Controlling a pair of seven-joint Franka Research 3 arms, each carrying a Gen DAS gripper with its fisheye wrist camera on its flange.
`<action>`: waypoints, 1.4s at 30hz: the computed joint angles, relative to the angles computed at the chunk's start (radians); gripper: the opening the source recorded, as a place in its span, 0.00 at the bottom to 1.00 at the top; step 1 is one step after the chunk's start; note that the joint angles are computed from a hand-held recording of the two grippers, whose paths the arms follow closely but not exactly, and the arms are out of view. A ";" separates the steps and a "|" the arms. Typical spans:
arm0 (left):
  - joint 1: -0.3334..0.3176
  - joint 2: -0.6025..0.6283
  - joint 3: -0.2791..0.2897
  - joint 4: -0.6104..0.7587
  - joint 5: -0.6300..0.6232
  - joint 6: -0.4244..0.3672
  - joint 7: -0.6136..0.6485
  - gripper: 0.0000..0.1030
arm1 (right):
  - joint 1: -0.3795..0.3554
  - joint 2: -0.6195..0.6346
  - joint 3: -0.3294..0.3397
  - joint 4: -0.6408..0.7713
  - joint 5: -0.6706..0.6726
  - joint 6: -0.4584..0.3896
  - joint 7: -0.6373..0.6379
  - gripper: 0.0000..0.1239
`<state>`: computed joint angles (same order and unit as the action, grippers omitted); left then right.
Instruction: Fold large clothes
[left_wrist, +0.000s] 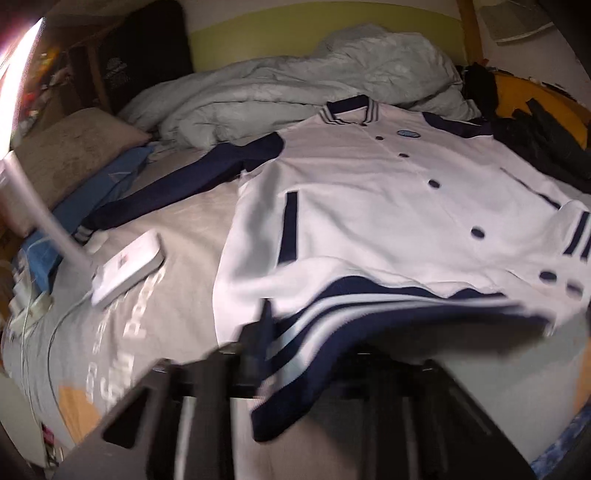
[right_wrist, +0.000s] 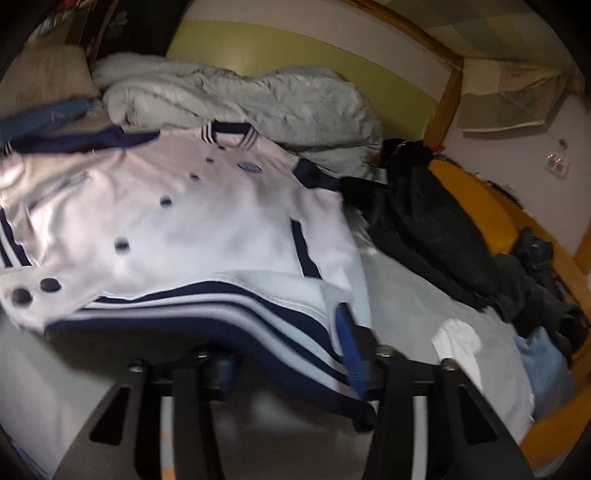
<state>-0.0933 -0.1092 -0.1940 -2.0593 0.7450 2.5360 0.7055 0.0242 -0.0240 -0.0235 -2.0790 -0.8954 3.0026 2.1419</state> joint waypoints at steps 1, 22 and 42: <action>0.000 0.026 0.003 0.041 -0.014 -0.009 0.030 0.09 | 0.010 0.027 0.003 0.032 0.100 -0.005 -0.086 0.19; -0.094 0.171 0.083 0.220 0.441 -0.205 -0.274 1.00 | -0.053 0.166 0.058 0.231 0.835 -0.014 -0.627 0.61; 0.085 0.081 0.115 0.056 0.113 0.049 -0.339 0.59 | 0.024 0.253 -0.103 0.312 0.890 -0.150 -0.510 0.68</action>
